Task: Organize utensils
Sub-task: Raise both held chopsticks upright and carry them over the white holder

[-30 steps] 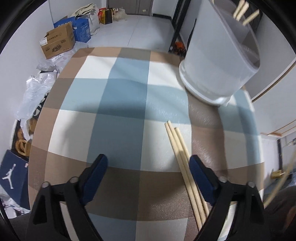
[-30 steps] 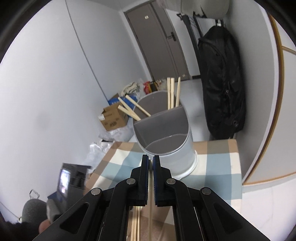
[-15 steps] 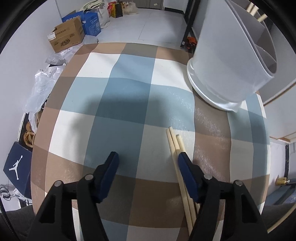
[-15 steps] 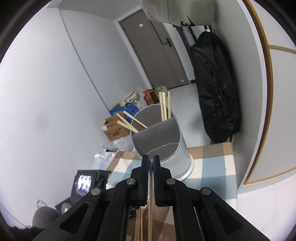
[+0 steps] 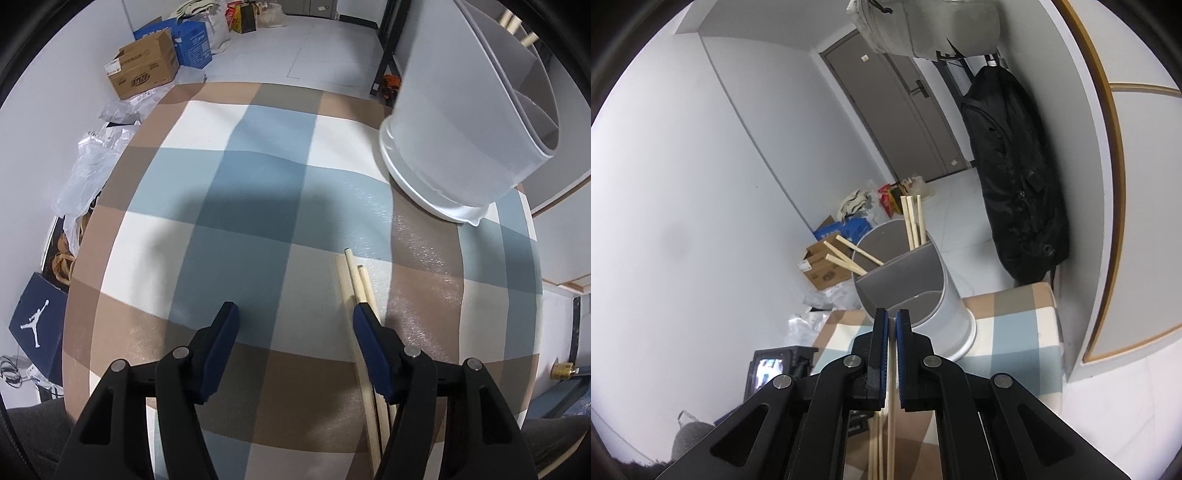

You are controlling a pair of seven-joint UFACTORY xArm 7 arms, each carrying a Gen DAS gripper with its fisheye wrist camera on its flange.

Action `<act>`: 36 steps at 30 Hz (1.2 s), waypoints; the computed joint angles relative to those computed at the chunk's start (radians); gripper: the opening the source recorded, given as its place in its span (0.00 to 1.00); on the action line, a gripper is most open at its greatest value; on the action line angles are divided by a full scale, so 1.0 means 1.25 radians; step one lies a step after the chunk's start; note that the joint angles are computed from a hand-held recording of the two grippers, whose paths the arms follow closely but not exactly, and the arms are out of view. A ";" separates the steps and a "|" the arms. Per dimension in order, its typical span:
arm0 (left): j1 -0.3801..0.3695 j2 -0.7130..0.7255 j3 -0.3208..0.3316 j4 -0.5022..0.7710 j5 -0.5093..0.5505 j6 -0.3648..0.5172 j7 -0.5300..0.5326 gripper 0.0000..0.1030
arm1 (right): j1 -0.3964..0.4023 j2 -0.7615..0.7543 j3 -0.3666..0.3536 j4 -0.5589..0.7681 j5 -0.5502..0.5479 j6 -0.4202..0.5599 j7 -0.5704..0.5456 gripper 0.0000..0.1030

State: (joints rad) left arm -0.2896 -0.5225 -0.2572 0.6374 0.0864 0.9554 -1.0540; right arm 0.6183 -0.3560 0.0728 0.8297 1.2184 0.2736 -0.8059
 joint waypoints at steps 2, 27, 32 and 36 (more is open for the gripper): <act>0.006 0.029 -0.017 0.031 0.027 0.028 -0.008 0.58 | 0.000 0.000 -0.002 0.001 0.004 -0.002 -0.004 0.03; 0.053 -0.177 -0.033 -0.098 0.033 -0.164 -0.100 0.00 | -0.007 0.003 0.013 -0.009 -0.030 -0.016 0.009 0.04; 0.062 -0.259 -0.071 -0.105 0.063 -0.172 -0.117 0.00 | 0.019 0.001 0.013 -0.016 -0.054 -0.052 0.010 0.04; 0.072 -0.298 -0.091 -0.102 0.094 -0.180 -0.109 0.00 | 0.042 -0.002 0.010 -0.017 -0.083 -0.076 0.019 0.03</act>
